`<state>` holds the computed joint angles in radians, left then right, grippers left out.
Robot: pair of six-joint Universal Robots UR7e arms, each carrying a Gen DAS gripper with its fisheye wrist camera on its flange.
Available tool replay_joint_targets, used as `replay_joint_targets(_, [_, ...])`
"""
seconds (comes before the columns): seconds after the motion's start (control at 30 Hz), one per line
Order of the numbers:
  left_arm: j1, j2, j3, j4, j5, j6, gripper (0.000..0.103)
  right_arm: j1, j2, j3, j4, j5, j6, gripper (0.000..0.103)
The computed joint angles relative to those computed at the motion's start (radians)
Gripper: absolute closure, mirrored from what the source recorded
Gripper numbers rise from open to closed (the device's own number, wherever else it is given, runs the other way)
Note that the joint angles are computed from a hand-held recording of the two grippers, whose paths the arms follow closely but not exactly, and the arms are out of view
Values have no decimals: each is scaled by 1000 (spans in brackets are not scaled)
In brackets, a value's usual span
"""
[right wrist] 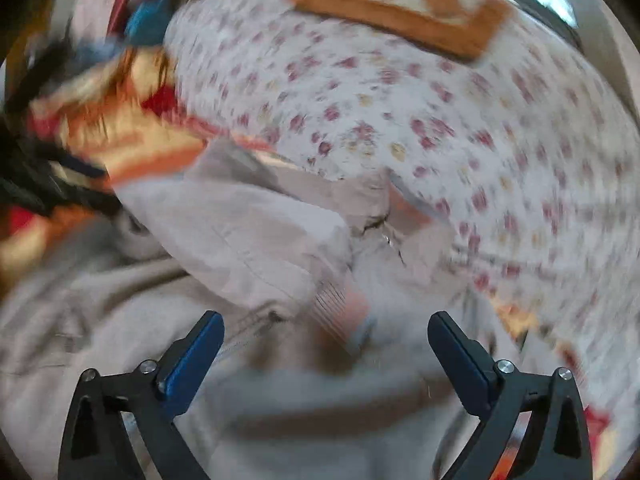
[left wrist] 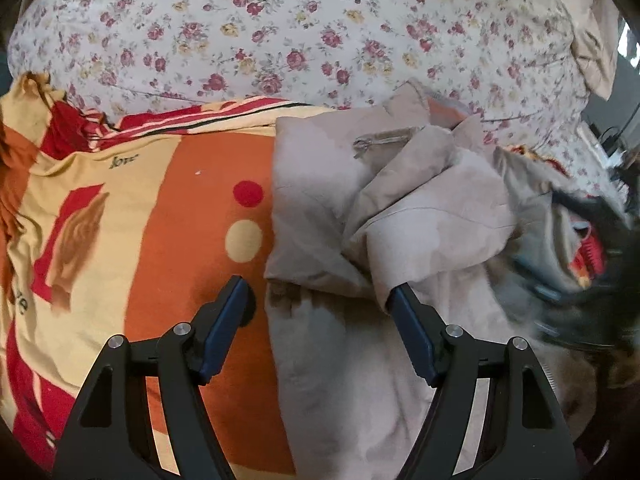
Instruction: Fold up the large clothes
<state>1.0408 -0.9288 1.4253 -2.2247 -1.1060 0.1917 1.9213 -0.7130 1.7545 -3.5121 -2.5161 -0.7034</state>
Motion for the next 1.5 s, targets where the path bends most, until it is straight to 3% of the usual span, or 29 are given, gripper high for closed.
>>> replay_joint_targets(0.07, [5, -15, -2, 2, -54, 15, 30, -24, 69, -79, 17, -27, -45, 61])
replay_joint_targets(0.1, [6, -24, 2, -3, -67, 28, 30, -40, 64, -89, 87, -27, -5, 69])
replay_joint_targets(0.17, [4, -45, 24, -33, -57, 78, 30, -55, 28, -69, 159, 11, 100, 75])
replay_joint_targets(0.3, [-7, -40, 60, -48, 53, 141, 27, -25, -71, 29, 49, -7, 138, 78])
replay_joint_targets(0.43, [-22, -7, 84, -73, 133, 163, 27, -11, -186, 126, 46, -71, 260, 79])
replay_joint_targets(0.53, [-39, 36, 103, -168, 226, 195, 27, -16, -252, 182, 58, -37, 350, 79])
replay_joint_targets(0.6, [-51, 80, 122, -290, 343, 247, 27, -15, -249, 180, 56, -34, 358, 79])
replay_joint_targets(0.67, [-49, 113, 114, -394, 400, 273, 29, -12, -240, 173, 54, -40, 348, 79])
replay_joint_targets(0.8, [-8, 120, 29, -463, 377, 139, 33, -17, -235, 156, 68, -19, 354, 79])
replay_joint_targets(0.9, [38, 118, -57, -306, 349, -58, 33, -19, -213, 137, 56, 6, 326, 79])
replay_joint_targets(0.97, [58, 123, -99, -144, 344, -156, 33, -20, -162, 111, 28, -20, 243, 79])
replay_joint_targets(1.03, [62, 125, -111, -41, 349, -177, 33, -29, -121, 99, 71, -68, 204, 79])
replay_joint_targets(1.13, [54, 96, -86, -42, 345, -127, 33, -44, -137, 141, 221, -68, 276, 79])
replay_joint_targets(1.2, [55, 69, -87, -8, 325, -146, 33, -35, -178, 174, 284, -50, 300, 63])
replay_joint_targets(1.27, [60, 38, -76, -4, 325, -194, 33, -17, -241, 220, 284, -4, 335, 22])
replay_joint_targets(1.33, [58, 9, -53, -43, 310, -224, 33, -1, -284, 263, 187, 36, 349, 17])
replay_joint_targets(1.5, [43, -3, -24, -171, 214, -207, 33, -21, -337, 242, 204, 92, 530, 17])
